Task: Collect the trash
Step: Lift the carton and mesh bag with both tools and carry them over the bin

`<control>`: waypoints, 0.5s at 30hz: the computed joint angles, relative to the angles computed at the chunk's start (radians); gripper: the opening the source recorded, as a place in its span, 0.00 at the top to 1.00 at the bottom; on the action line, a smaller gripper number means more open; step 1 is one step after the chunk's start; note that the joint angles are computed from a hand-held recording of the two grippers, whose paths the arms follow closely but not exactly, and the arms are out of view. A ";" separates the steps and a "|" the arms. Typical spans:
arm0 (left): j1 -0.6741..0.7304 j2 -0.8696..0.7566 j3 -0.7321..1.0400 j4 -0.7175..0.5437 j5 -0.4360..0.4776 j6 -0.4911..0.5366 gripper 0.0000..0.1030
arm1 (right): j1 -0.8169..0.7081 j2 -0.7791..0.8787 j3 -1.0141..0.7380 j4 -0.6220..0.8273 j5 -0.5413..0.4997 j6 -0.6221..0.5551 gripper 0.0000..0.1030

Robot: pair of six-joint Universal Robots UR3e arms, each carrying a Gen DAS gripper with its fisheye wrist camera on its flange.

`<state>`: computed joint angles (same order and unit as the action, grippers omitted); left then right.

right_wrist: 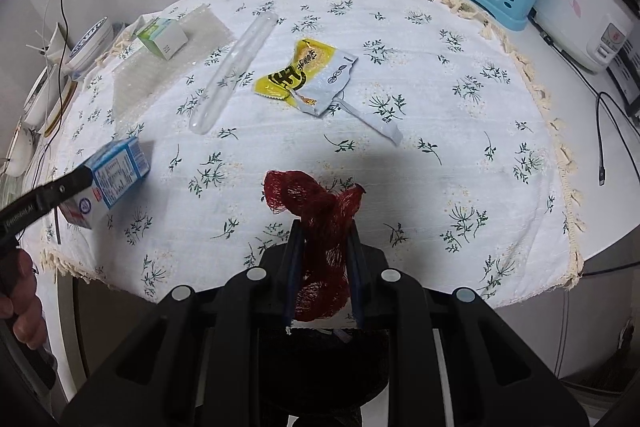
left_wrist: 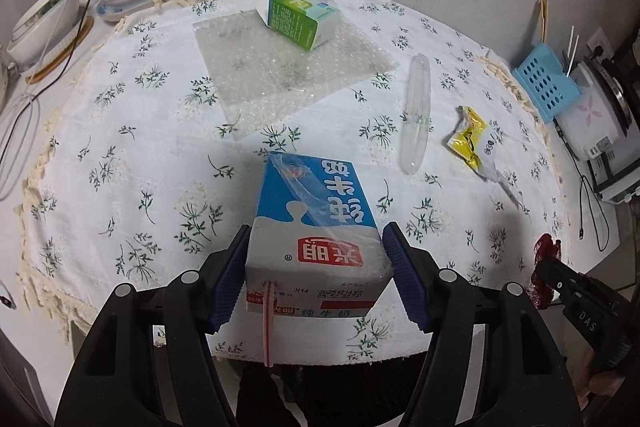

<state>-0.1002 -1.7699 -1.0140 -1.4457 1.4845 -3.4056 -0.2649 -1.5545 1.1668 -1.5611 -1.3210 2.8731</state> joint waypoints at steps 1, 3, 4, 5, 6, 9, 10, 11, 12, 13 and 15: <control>-0.008 0.006 -0.011 0.003 0.001 -0.004 0.38 | -0.002 -0.006 0.005 -0.001 0.002 -0.004 0.81; -0.020 0.018 -0.030 0.009 0.001 -0.018 0.38 | -0.005 -0.012 0.010 0.002 0.006 -0.011 0.81; -0.026 0.024 -0.039 0.015 0.001 -0.025 0.38 | -0.008 -0.016 0.013 0.004 0.010 -0.015 0.81; -0.033 0.031 -0.049 0.022 0.002 -0.031 0.38 | -0.010 -0.020 0.015 0.005 0.012 -0.020 0.81; -0.041 0.035 -0.054 0.025 0.007 -0.037 0.38 | -0.011 -0.023 0.016 0.007 0.014 -0.024 0.81; -0.062 0.045 -0.065 0.032 0.014 -0.052 0.38 | -0.017 -0.034 0.022 0.014 0.022 -0.040 0.81; -0.068 0.048 -0.069 0.034 0.018 -0.057 0.38 | -0.020 -0.039 0.026 0.015 0.024 -0.046 0.81; -0.075 0.053 -0.075 0.037 0.021 -0.064 0.38 | -0.023 -0.044 0.029 0.018 0.028 -0.051 0.81; -0.081 0.057 -0.081 0.040 0.025 -0.070 0.38 | -0.027 -0.049 0.033 0.020 0.032 -0.057 0.81; -0.090 0.061 -0.088 0.043 0.030 -0.077 0.38 | -0.028 -0.053 0.036 0.022 0.033 -0.062 0.81; -0.105 0.067 -0.097 0.045 0.036 -0.087 0.38 | -0.032 -0.058 0.040 0.026 0.039 -0.069 0.81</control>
<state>-0.2049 -1.7034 -1.1110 -1.4003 1.5205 -3.4925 -0.2972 -1.6125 1.2071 -1.5351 -1.2825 2.8046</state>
